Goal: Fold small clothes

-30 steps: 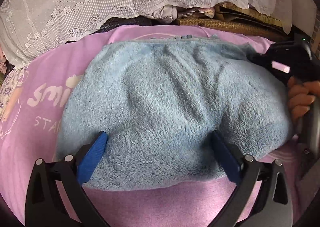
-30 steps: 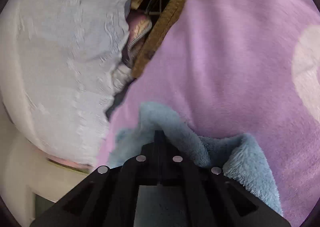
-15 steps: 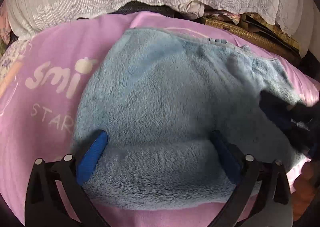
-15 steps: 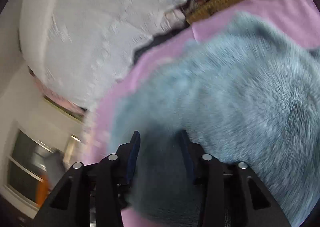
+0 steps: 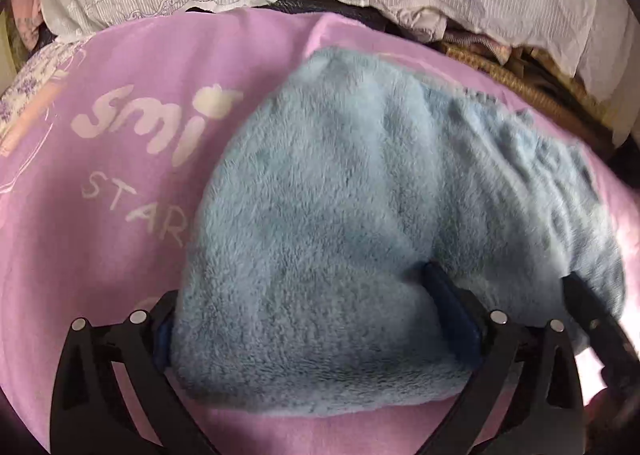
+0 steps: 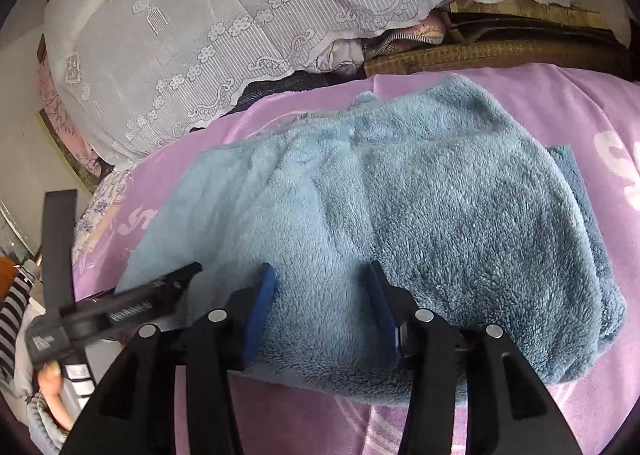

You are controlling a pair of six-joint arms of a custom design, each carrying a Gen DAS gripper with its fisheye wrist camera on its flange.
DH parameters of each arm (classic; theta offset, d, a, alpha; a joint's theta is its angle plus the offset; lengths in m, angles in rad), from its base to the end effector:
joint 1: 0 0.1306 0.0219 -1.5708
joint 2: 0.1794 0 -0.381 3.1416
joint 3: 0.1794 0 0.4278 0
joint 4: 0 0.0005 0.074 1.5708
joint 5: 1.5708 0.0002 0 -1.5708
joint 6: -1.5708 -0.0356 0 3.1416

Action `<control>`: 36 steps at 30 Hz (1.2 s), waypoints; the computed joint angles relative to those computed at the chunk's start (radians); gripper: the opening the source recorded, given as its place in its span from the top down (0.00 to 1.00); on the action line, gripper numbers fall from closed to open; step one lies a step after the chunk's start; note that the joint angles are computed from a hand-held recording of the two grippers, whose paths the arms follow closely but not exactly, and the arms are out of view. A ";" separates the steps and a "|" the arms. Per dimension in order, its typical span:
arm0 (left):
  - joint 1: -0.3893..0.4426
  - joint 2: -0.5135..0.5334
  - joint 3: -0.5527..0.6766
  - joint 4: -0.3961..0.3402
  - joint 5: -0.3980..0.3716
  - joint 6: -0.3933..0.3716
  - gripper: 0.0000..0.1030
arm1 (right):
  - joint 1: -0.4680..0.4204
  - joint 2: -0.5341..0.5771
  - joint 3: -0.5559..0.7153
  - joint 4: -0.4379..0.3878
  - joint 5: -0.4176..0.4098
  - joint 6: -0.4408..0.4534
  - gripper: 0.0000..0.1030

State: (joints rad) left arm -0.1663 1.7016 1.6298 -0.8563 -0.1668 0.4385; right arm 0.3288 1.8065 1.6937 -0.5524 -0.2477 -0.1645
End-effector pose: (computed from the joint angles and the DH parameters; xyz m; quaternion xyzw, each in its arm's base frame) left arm 0.6223 -0.0990 0.3753 -0.1543 0.9332 -0.0183 0.3240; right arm 0.6465 0.2293 0.3640 -0.1271 0.8849 0.2137 0.3939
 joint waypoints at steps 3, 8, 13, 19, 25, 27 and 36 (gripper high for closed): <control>0.011 -0.030 -0.037 0.035 0.027 0.032 0.04 | -0.014 -0.035 -0.056 0.062 -0.028 -0.033 0.53; -0.026 -0.099 -0.095 0.123 -0.067 0.001 0.04 | -0.041 -0.118 -0.168 0.134 -0.066 -0.120 0.50; -0.085 -0.119 -0.094 0.112 -0.130 -0.045 0.04 | -0.067 -0.194 -0.268 0.146 -0.074 -0.154 0.45; -0.133 -0.088 -0.065 0.084 -0.192 -0.092 0.04 | -0.105 -0.254 -0.358 0.168 -0.093 -0.235 0.36; -0.140 -0.008 -0.018 -0.004 -0.216 -0.114 0.04 | -0.151 -0.200 -0.337 0.199 -0.154 -0.382 0.35; -0.146 -0.016 -0.020 -0.001 -0.231 -0.122 0.04 | -0.150 -0.197 -0.335 0.200 -0.148 -0.379 0.35; -0.142 -0.048 -0.002 0.039 -0.145 -0.062 0.05 | -0.151 -0.166 -0.312 0.250 -0.106 -0.461 0.35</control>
State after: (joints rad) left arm -0.3078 1.6533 1.6274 -0.8172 -0.3119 0.3768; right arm 0.1778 1.6401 1.3820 -0.3024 -0.3533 -0.6256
